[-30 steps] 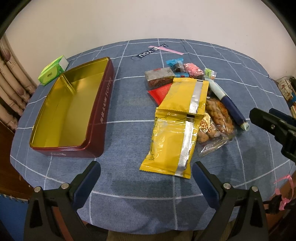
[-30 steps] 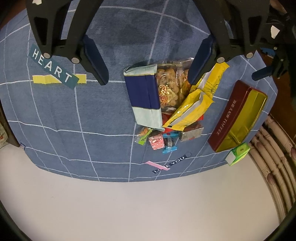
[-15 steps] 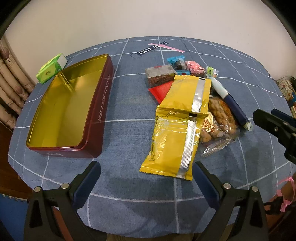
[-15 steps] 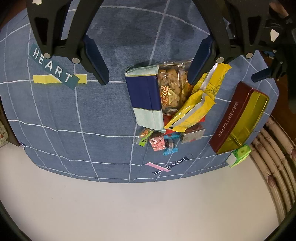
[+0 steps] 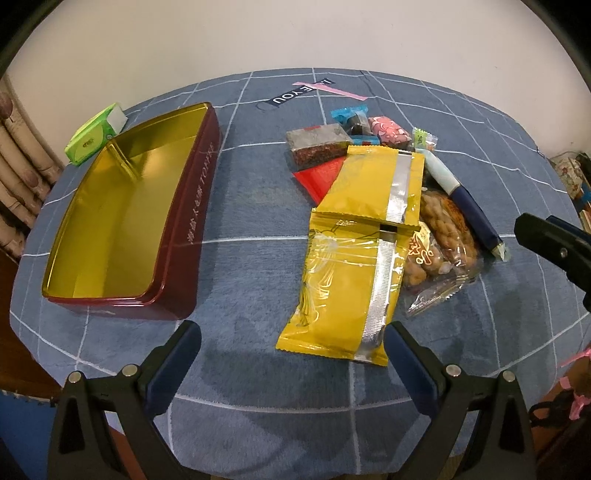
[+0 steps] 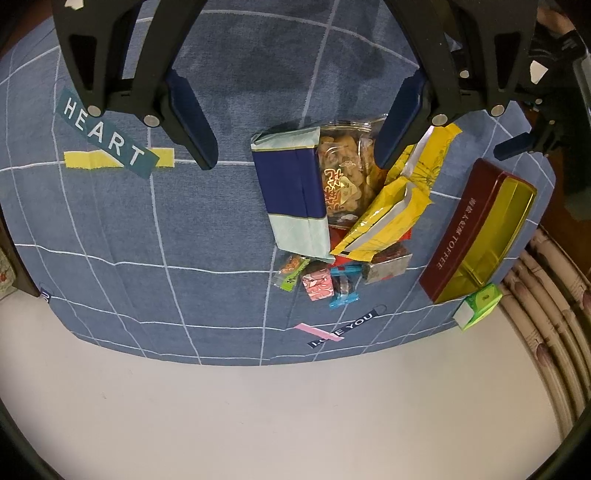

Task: Organize snacks
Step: 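Move both grippers toward the snack pile beside the tin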

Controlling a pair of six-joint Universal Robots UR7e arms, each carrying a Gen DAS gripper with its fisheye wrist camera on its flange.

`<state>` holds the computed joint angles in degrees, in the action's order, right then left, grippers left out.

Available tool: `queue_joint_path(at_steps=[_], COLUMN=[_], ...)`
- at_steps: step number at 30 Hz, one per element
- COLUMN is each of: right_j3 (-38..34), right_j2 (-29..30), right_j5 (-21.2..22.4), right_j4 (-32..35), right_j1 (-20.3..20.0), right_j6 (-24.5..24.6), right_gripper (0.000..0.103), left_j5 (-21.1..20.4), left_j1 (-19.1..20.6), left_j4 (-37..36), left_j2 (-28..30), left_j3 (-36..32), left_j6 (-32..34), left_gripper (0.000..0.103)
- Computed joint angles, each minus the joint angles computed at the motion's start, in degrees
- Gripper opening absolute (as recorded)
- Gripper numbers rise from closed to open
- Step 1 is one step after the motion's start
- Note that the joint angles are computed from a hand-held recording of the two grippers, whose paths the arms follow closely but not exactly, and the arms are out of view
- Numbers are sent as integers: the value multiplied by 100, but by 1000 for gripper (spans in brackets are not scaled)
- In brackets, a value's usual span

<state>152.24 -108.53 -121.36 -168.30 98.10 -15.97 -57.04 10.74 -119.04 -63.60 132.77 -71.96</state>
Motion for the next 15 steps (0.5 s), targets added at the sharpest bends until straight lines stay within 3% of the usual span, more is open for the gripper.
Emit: queue_joint_path(at_steps=[6,15], right_j3=[-1,-2], right_j2=[-54,-7], right_j5=[76,53], right_j4=[89,-21], right_j1=[-96,-183], right_j6=[49,-26], right_gripper=[85,85], left_j5=[71,53], left_j1=[77,358], left_j4=[-380,-1176], left_j2=[-67,118], left_j3=[156,186], left_j6=[283,1305], left_gripper=[101,101])
